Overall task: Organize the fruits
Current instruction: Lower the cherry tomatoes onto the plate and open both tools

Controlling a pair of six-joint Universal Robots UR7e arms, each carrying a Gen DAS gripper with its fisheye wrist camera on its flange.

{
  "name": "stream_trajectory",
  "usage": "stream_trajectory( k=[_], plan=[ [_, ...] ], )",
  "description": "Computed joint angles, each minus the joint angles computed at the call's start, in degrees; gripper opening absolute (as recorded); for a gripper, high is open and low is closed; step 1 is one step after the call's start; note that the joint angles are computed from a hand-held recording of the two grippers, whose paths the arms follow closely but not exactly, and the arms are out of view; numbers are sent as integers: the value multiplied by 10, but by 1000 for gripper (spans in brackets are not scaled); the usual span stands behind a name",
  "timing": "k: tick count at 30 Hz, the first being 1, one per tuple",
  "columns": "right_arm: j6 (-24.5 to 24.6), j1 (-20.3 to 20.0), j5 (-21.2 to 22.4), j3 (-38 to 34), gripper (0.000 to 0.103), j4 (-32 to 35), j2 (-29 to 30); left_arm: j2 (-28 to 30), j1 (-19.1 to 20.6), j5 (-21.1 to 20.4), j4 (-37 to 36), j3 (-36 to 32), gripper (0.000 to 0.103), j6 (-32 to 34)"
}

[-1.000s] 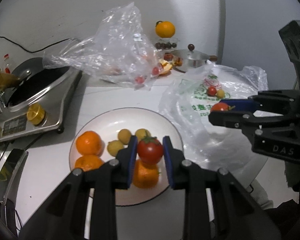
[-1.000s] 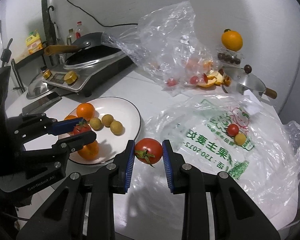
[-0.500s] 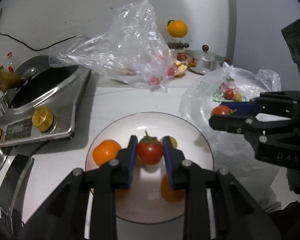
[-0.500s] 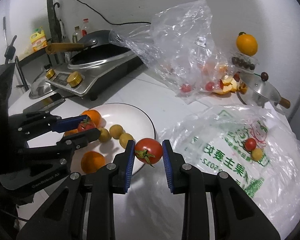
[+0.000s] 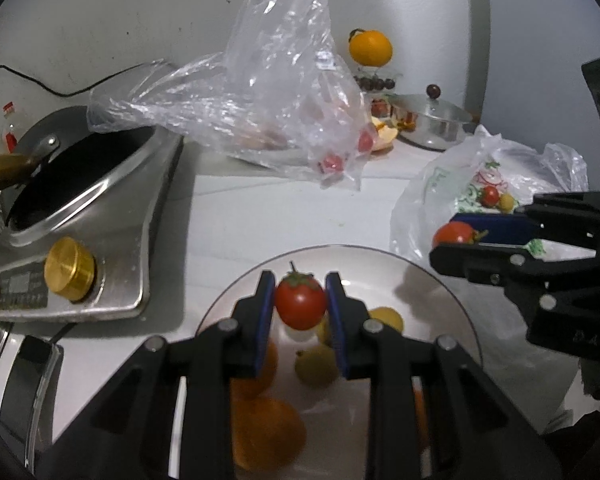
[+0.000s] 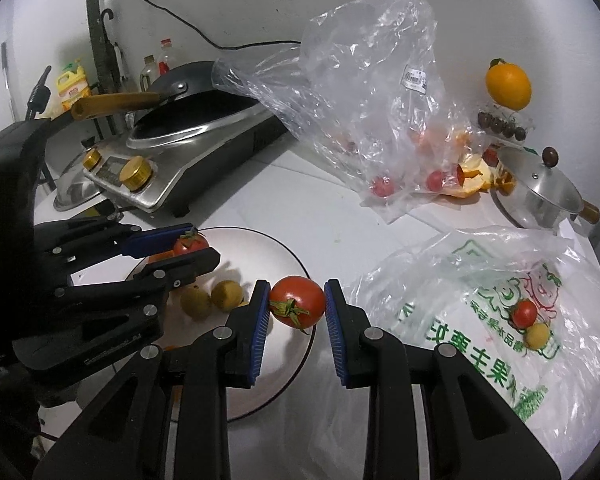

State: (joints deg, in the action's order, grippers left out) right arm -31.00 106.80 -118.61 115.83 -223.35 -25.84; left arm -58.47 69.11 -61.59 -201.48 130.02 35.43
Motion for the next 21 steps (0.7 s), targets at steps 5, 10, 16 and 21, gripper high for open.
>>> stream_trajectory(
  k=[5, 10, 16, 21],
  plan=[
    [0, -4, 0, -15, 29, 18, 2, 9, 10, -1, 23, -23, 26, -10],
    [-1, -8, 6, -28, 29, 24, 7, 16, 17, 3, 53, -37, 27, -17],
    [-5, -9, 15, -40, 29, 32, 13, 20, 19, 4, 57, -43, 28, -16],
    [-6, -9, 16, -46, 29, 36, 16, 5, 22, 0, 65, -40, 31, -27]
  ],
)
